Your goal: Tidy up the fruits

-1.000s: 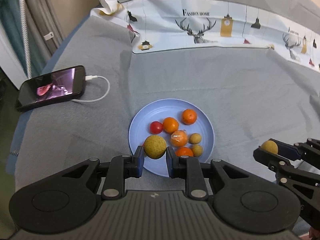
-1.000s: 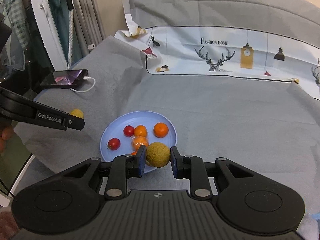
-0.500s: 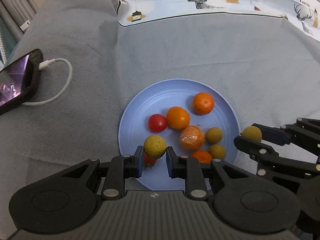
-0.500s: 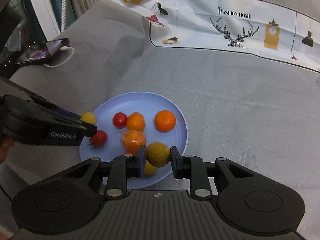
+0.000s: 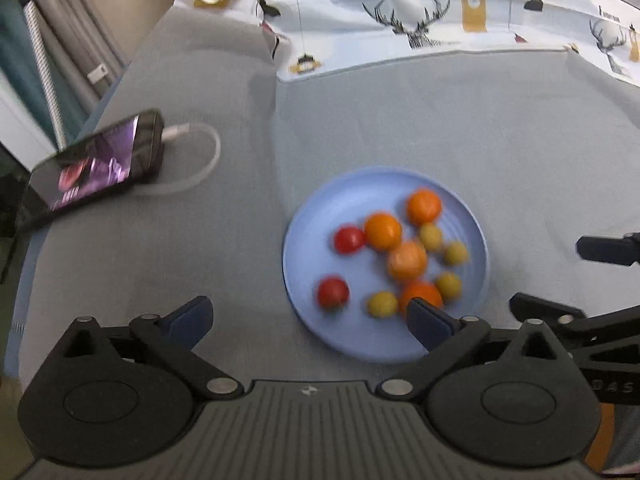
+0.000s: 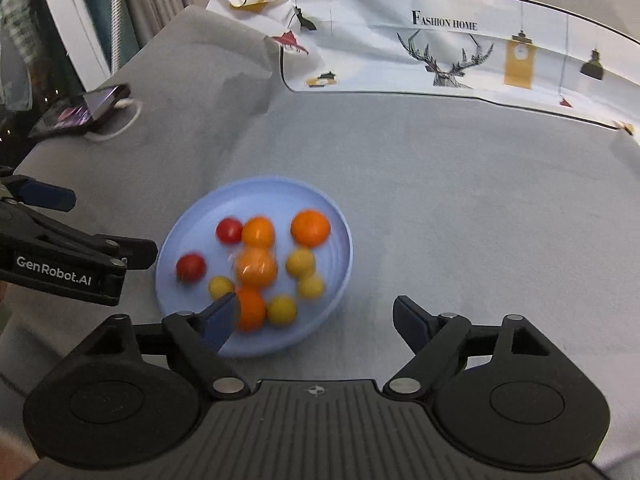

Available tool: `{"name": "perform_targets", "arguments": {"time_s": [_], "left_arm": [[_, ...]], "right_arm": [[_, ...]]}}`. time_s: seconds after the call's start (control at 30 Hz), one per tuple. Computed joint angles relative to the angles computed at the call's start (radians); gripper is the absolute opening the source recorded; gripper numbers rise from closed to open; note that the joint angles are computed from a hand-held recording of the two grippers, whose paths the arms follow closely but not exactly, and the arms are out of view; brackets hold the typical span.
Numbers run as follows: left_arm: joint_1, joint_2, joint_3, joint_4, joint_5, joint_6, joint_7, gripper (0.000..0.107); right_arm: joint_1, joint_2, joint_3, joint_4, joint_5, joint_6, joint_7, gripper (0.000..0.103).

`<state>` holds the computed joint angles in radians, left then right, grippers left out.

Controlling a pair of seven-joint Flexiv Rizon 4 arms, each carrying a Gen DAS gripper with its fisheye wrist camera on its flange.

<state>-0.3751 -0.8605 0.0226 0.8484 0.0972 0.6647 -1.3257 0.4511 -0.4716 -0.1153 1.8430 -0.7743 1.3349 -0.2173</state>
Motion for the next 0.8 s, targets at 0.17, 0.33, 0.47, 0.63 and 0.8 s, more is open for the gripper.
{"name": "perform_targets", "arguments": {"time_s": [0.17,0.33,0.47,0.63,0.8], "left_arm": [[0.004,0.160,-0.001,0.246,0.005,0.127,-0.066,0.103],[0.000,0.270,0.006,0.415,0.028,0.228,-0.142,0.103],[-0.003,0.327,0.006,0.501,0.053,0.261,-0.185,0.103],[0.001,0.385,0.005,0.579,0.081,0.336,-0.220,0.103],[-0.011,0.426,0.016,0.620,0.132,0.371,-0.261,0.103]], "right_arm": [[0.072,0.110,-0.062,0.094,-0.191,-0.033,0.197,0.101],[0.087,0.192,-0.059,0.136,-0.425,-0.112,0.356,0.102],[0.072,0.237,-0.006,0.159,-0.502,-0.181,0.404,0.102],[0.045,0.278,0.067,0.187,-0.576,-0.258,0.440,0.102],[0.012,0.303,0.139,0.202,-0.624,-0.335,0.479,0.102]]}}
